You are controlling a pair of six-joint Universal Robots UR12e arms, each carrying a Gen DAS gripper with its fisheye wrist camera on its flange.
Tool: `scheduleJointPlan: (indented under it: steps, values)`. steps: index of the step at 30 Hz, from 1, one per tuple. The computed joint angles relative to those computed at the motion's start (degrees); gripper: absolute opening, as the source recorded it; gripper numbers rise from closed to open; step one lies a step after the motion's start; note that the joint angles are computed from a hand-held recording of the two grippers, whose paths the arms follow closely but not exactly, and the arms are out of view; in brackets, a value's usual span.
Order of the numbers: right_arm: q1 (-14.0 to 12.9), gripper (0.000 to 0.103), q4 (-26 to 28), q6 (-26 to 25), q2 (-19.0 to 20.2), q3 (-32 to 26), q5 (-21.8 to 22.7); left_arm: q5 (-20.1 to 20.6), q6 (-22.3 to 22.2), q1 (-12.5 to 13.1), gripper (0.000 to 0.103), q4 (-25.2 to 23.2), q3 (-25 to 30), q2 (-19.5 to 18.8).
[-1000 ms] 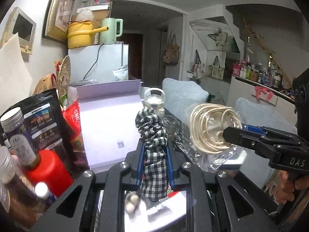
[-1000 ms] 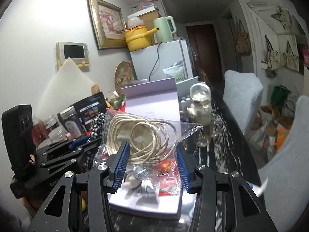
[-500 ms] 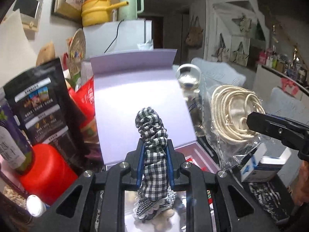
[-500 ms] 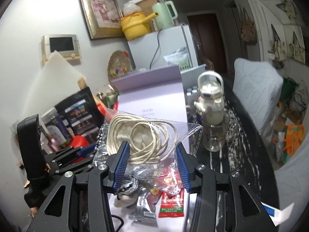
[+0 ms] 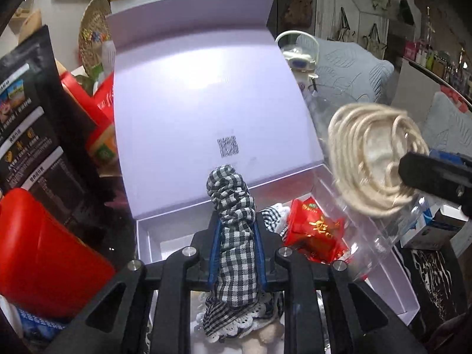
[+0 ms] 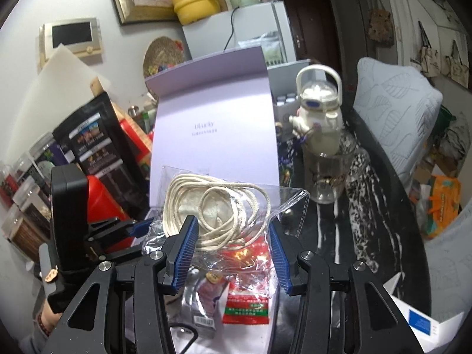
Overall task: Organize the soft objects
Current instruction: 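Lower both items into the box and open both grippers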
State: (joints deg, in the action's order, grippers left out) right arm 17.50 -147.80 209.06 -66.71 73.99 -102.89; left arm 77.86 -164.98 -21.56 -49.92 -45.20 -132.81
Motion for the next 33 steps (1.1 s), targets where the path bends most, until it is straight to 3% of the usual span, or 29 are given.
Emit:
scheduleJointPlan:
  steps: [4,15,25,33]
  values:
    - [-0.3,0.047,2.0,0.4,0.8,-0.6,1.1,1.4,0.6,-0.3,0.02,-1.8,1.0,-0.6]
    - [-1.4,0.047,3.5,3.3,2.1,-0.9,4.9,0.1,0.5,-0.3,0.02,-7.3,4.0,-2.4]
    - [-1.3,0.047,8.7,2.6,4.0,-2.7,4.5,-0.3,0.0,-0.1,0.02,-8.1,4.5,-2.6]
    - [-1.1,0.05,8.9,2.2,4.3,-2.8,3.3,0.1,-0.2,-0.2,0.02,-8.0,4.5,-2.7]
